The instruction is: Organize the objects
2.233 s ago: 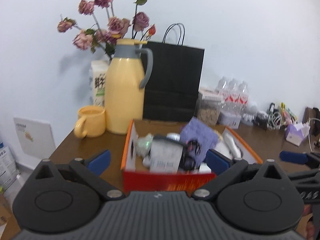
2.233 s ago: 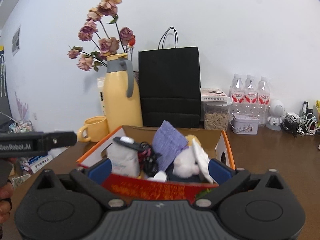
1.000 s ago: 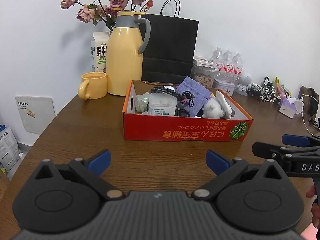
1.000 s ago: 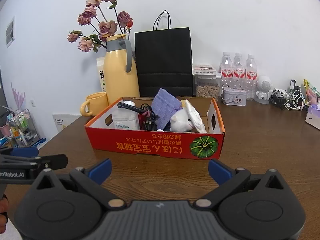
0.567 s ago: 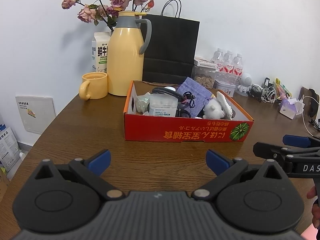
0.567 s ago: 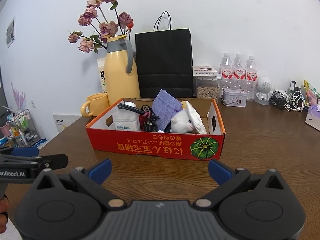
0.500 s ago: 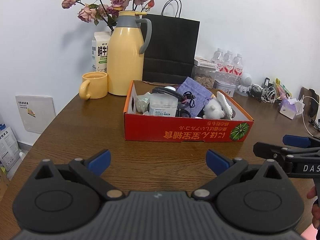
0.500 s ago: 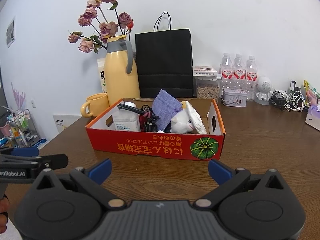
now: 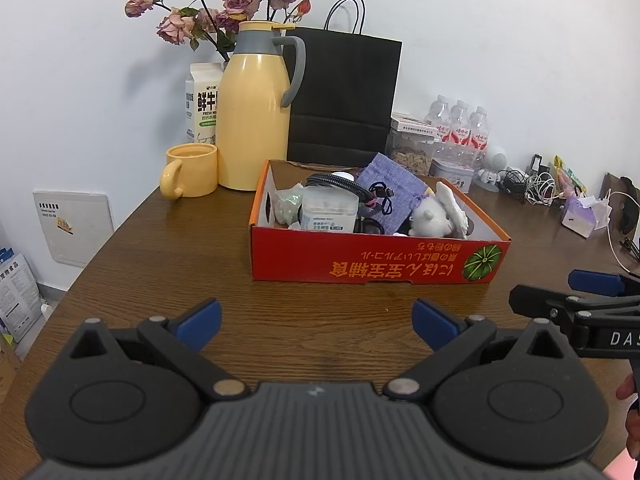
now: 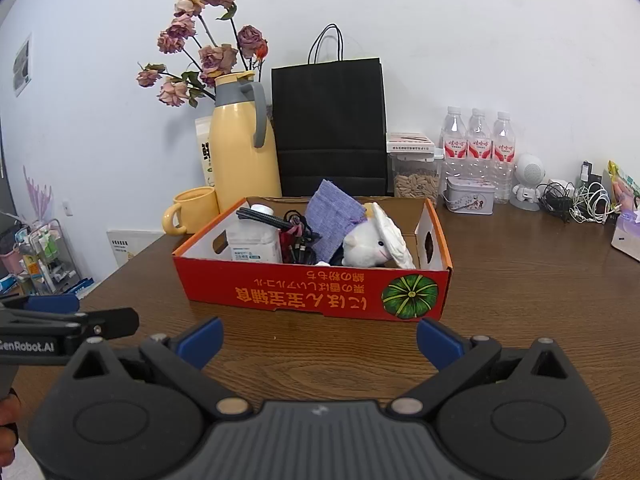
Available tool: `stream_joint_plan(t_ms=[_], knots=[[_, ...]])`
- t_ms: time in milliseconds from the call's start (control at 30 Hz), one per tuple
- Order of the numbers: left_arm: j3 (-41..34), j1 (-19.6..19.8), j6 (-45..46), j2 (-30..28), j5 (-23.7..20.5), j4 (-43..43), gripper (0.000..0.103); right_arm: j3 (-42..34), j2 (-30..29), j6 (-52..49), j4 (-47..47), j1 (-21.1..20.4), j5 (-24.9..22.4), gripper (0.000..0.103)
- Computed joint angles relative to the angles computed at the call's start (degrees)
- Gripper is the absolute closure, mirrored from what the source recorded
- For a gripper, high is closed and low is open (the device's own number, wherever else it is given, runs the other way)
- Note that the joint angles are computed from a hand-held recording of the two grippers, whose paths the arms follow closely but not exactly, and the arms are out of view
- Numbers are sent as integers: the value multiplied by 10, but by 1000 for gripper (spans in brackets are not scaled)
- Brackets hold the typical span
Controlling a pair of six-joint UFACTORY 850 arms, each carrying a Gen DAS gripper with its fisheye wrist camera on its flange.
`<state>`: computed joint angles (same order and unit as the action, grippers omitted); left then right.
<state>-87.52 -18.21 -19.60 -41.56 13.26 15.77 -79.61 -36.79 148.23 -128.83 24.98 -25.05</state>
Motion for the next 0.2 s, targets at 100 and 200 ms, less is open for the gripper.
stream_joint_plan(t_ms=[100, 200], knots=[[-2, 2, -39, -2, -2, 42, 0, -1, 0, 0, -1, 0, 0, 0], [-2, 4, -72, -2, -2, 76, 0, 0, -1, 0, 0, 1, -1, 0]])
